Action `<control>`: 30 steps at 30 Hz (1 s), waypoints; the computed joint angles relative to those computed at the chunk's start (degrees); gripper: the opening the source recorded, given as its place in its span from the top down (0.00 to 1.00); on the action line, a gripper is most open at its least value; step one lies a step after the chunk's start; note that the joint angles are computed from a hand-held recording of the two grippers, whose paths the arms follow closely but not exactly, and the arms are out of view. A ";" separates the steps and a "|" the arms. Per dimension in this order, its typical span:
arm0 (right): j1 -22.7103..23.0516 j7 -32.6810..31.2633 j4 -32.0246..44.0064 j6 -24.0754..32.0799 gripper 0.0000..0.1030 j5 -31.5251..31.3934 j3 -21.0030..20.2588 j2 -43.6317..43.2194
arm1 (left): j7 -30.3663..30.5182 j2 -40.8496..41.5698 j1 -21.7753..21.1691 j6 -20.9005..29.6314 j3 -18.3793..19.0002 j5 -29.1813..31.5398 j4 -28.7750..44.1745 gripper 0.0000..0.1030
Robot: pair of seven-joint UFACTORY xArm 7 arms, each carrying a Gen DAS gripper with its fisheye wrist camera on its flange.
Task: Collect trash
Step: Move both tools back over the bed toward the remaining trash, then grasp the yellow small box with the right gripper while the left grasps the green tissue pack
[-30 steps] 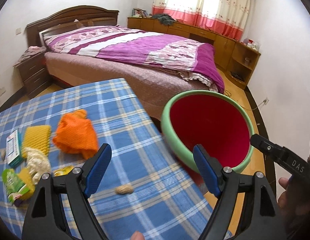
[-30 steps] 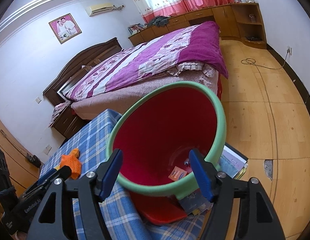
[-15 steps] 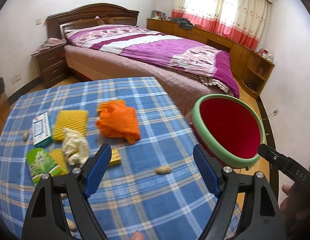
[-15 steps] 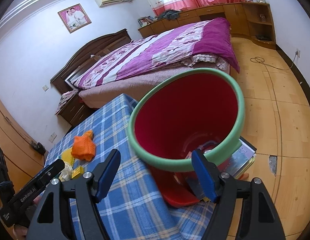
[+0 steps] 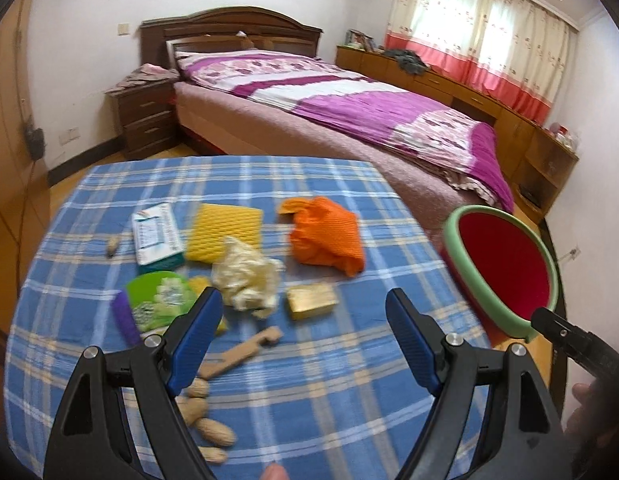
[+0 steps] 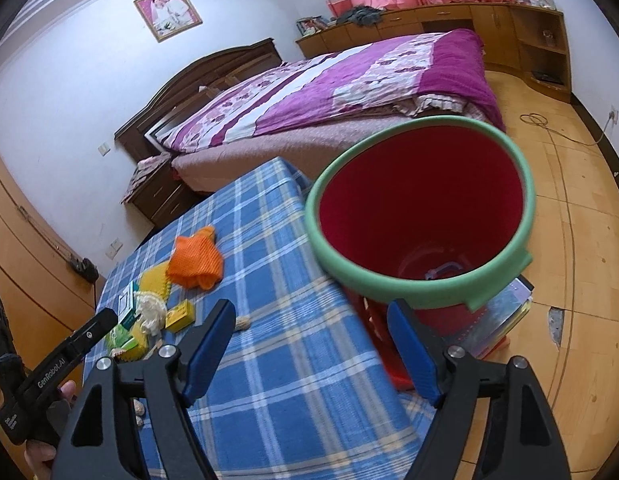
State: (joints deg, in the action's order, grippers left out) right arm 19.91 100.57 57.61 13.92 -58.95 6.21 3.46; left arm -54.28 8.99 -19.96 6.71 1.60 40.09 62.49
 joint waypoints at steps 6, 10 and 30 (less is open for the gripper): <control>2.01 -4.33 3.26 1.05 0.22 3.75 0.15 3.09 | -4.22 -1.17 2.02 -0.15 1.35 4.30 -1.88 0.19; 3.92 -7.02 5.27 1.67 0.22 6.18 -0.49 5.03 | -9.20 -1.38 2.93 0.81 2.85 8.60 -2.40 0.19; 9.52 -17.45 10.63 3.82 0.20 16.99 -3.33 10.36 | -2.16 5.10 4.95 2.01 4.94 0.06 0.15 0.20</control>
State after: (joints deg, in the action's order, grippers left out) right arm 29.44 83.12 68.24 17.74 -41.96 2.88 13.82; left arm -56.44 14.09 -15.01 8.72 6.54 40.15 62.64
